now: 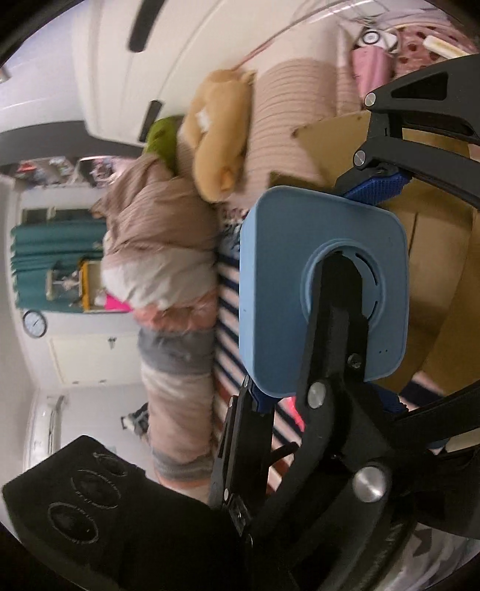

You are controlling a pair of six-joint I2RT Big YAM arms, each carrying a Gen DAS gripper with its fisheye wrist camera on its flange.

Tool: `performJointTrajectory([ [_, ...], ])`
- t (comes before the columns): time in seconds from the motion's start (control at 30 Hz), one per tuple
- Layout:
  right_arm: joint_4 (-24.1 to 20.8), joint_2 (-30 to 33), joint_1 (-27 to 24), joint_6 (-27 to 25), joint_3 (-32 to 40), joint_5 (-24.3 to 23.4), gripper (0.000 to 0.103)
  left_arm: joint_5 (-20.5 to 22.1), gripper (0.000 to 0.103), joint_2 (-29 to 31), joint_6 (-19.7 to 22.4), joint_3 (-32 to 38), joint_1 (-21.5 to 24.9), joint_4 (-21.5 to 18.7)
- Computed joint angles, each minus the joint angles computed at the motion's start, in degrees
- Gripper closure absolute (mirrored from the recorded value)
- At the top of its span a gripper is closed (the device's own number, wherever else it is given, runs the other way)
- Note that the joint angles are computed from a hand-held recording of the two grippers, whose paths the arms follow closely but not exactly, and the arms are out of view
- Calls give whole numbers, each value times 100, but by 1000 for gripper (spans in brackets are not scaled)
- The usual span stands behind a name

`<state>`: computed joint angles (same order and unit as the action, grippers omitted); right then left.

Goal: Organize rigid objects
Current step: 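Carry the blue case into the cardboard box and open the right gripper, then grasp the clear bottle with pink cap with the right gripper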

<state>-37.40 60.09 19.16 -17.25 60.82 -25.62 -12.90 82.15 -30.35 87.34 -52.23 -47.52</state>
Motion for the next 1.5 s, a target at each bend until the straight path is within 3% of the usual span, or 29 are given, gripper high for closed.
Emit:
performJointTrajectory([
  [0.2,-167,190,-169,-115,21,-48,25,150,64,359,59,327,84,-314],
  [0.33,-236,221,-126,-156,14,111,25,-171,56,495,88,515,33,-621],
  [0.5,-268,189,-114,-106,9,174,15,-264,39,348,100,403,29,-561],
  [0.73,-286,10,142,-89,-40,536,9,-733,29,-144,-65,63,-124,-502],
  [0.77,-282,-28,202,-72,-50,612,5,-809,28,-240,-78,-13,-149,-482],
  [0.97,79,-446,820,161,-179,1395,4,-1680,26,-1263,-517,-830,-359,-563],
  [1.17,150,-551,1726,288,-92,1523,0,-2865,25,-2649,-1575,-1952,-614,-1329],
  [1.23,116,-467,2092,358,-29,1500,0,-3073,24,-3035,-1950,-2299,-662,-1572],
  [1.37,7,-140,2739,537,98,1414,0,-3214,18,-3764,-2651,-3111,-605,-1863],
  [1.43,57,69,3050,619,82,1602,0,-3120,18,-4009,-2735,-3439,-477,-1822],
  [1.5,73,260,3229,693,5,1681,6,-2869,18,-4251,-2682,-3852,-244,-1529],
])
